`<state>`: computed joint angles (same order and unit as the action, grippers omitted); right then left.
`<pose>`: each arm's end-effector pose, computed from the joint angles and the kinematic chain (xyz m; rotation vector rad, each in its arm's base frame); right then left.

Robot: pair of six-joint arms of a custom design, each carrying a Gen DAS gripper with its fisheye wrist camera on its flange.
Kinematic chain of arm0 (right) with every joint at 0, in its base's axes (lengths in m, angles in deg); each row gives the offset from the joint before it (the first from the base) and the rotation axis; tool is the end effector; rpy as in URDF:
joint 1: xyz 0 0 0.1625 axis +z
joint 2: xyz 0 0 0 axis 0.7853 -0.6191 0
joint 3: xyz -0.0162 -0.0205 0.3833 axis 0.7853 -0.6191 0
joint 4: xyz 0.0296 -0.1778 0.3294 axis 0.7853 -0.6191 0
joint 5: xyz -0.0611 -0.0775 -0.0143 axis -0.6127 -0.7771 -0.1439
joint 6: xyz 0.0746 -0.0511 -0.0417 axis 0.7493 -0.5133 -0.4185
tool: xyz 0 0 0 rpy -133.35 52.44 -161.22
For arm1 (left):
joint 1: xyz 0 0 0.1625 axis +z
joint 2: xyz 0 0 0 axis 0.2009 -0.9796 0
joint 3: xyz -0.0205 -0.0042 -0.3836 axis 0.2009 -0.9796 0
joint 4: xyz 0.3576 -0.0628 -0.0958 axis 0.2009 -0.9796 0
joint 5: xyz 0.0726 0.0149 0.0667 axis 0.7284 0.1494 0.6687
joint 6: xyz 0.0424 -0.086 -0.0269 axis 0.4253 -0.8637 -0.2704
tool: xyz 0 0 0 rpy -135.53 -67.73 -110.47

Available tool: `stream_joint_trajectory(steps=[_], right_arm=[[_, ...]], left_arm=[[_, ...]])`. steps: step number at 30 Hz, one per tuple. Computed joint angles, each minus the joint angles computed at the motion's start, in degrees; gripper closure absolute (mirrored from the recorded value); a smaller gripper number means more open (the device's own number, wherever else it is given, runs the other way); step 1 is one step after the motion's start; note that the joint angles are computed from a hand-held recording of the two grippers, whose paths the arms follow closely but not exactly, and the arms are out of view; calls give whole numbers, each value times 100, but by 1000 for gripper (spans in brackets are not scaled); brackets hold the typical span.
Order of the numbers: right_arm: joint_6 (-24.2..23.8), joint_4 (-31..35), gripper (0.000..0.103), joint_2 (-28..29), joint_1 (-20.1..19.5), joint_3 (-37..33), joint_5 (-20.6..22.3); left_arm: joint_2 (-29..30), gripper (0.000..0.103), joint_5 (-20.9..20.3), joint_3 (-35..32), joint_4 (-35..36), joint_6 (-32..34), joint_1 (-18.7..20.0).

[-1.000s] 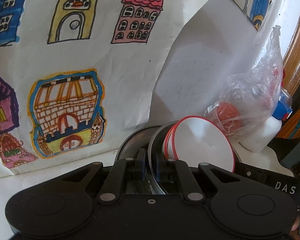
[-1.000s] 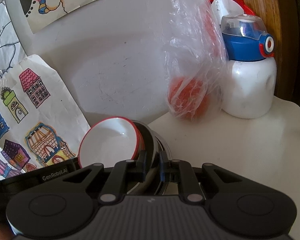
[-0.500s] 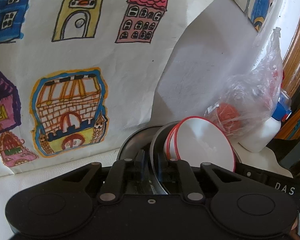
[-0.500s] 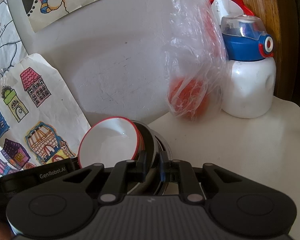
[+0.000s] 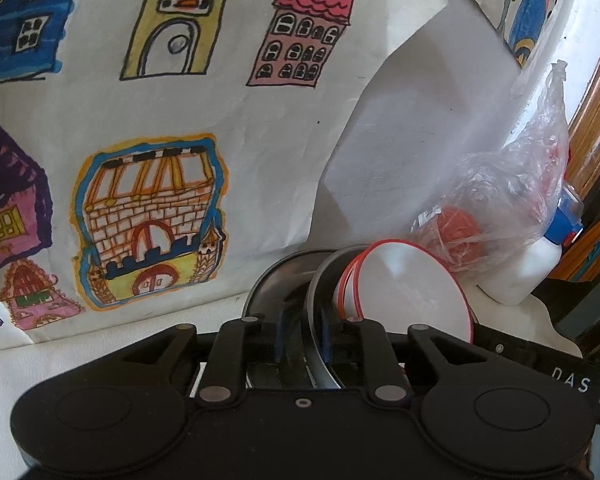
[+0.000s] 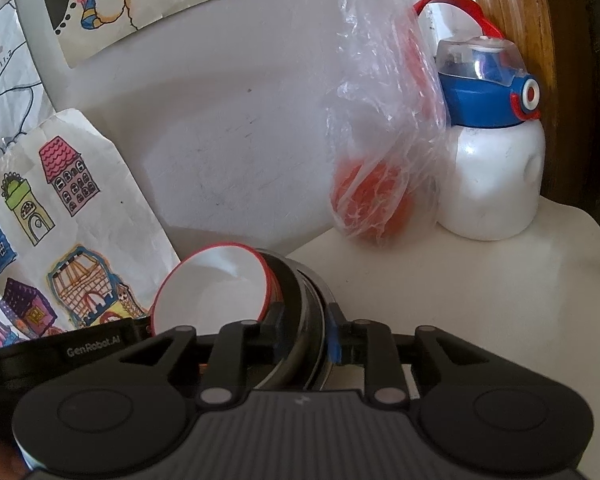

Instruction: Organize plates and bowls

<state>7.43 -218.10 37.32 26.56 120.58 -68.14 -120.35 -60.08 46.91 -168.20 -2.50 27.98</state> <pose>0.0432 -0.4219 0.1179 0.3897 -2.5070 1.1256 -0.1978 -0.4372 -0.0018 0.2238 2.4498 -1.0864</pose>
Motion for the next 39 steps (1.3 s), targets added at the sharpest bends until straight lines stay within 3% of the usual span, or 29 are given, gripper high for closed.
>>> stream_joint_trajectory(steps=[12, 17, 30, 32, 34, 39], right_arm=[[-74, -272, 65, 78, -8, 55, -51], [-34, -381, 55, 87, -19, 85, -70], [-9, -634, 34, -68, -84, 308, 23], [2, -662, 25, -125, -122, 373, 110], [8, -600, 18, -221, -167, 458, 262], [-100, -988, 14, -162, -70, 646, 265]], left_arm=[[-98, 74, 114, 183, -43, -70, -82], [-154, 68, 221, 273, -60, -90, -149], [-299, 66, 187, 432, 18, -344, -231], [-320, 45, 407, 464, 192, -528, -314], [-280, 41, 505, 538, -45, -461, -353], [-359, 35, 495, 715, -216, -531, -442]])
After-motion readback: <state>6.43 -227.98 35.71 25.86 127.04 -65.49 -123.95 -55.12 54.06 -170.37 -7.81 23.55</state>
